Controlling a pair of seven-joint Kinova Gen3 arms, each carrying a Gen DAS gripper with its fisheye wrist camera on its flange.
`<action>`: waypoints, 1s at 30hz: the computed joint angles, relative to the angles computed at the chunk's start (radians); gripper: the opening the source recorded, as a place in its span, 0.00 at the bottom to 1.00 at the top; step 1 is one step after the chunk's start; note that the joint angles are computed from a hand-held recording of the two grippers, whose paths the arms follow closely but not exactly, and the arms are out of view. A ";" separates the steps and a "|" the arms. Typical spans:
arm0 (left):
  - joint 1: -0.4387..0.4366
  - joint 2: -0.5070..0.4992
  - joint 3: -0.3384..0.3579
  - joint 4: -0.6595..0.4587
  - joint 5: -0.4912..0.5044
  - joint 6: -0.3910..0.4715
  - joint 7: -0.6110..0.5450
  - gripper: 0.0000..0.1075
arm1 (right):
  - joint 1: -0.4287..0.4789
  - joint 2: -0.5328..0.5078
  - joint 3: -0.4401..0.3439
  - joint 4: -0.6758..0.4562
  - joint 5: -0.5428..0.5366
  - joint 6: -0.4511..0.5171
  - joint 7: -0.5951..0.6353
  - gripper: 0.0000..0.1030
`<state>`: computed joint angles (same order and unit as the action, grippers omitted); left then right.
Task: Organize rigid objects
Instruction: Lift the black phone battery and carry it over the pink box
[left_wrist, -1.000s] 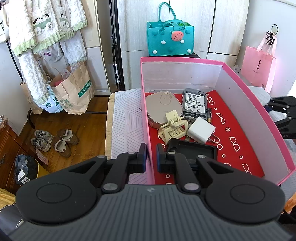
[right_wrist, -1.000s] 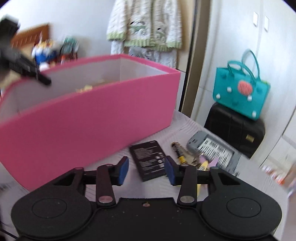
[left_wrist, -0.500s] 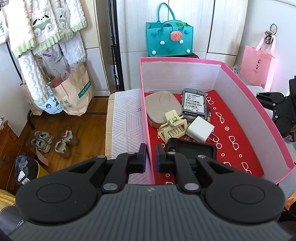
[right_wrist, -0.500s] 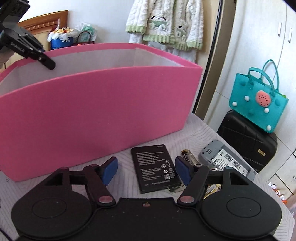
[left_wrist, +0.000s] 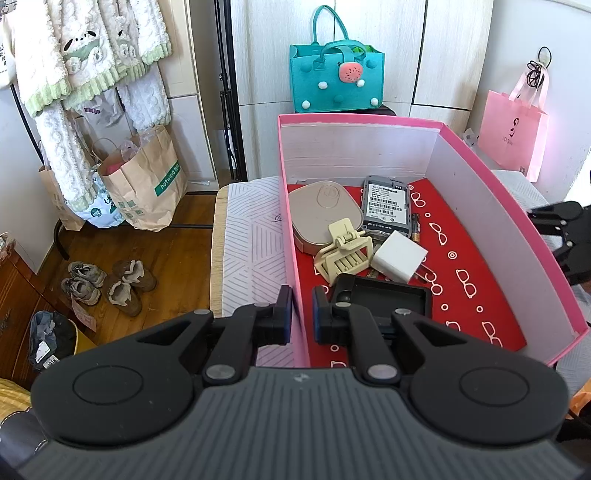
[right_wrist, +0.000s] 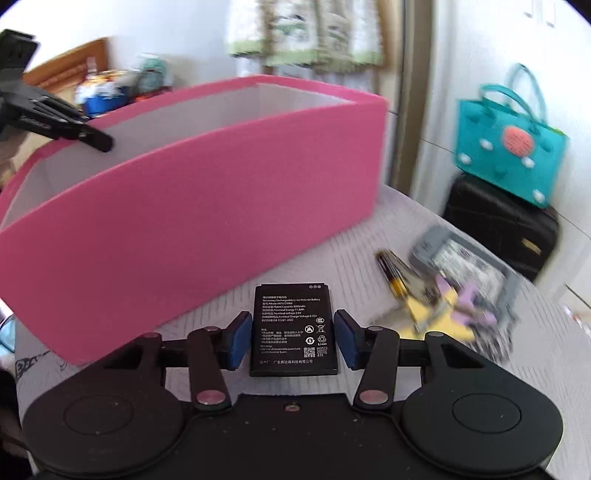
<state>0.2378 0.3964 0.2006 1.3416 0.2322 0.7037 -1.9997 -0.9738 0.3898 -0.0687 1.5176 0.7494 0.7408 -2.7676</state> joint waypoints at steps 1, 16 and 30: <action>0.001 -0.001 -0.001 0.002 -0.001 -0.002 0.000 0.10 | -0.007 0.006 -0.001 -0.023 -0.024 0.036 -0.018 0.53; 0.037 -0.005 -0.019 -0.025 -0.076 0.038 0.004 0.09 | -0.063 0.060 0.030 -0.155 -0.072 0.214 -0.126 0.52; 0.075 -0.002 -0.035 -0.053 -0.149 0.054 -0.001 0.06 | -0.205 0.016 -0.007 -0.172 0.257 0.376 -0.372 0.52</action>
<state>0.3131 0.3946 0.1660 1.2883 0.0831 0.7582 -2.0005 -1.1787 0.4057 -0.0759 1.3454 1.0062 1.1165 -3.1395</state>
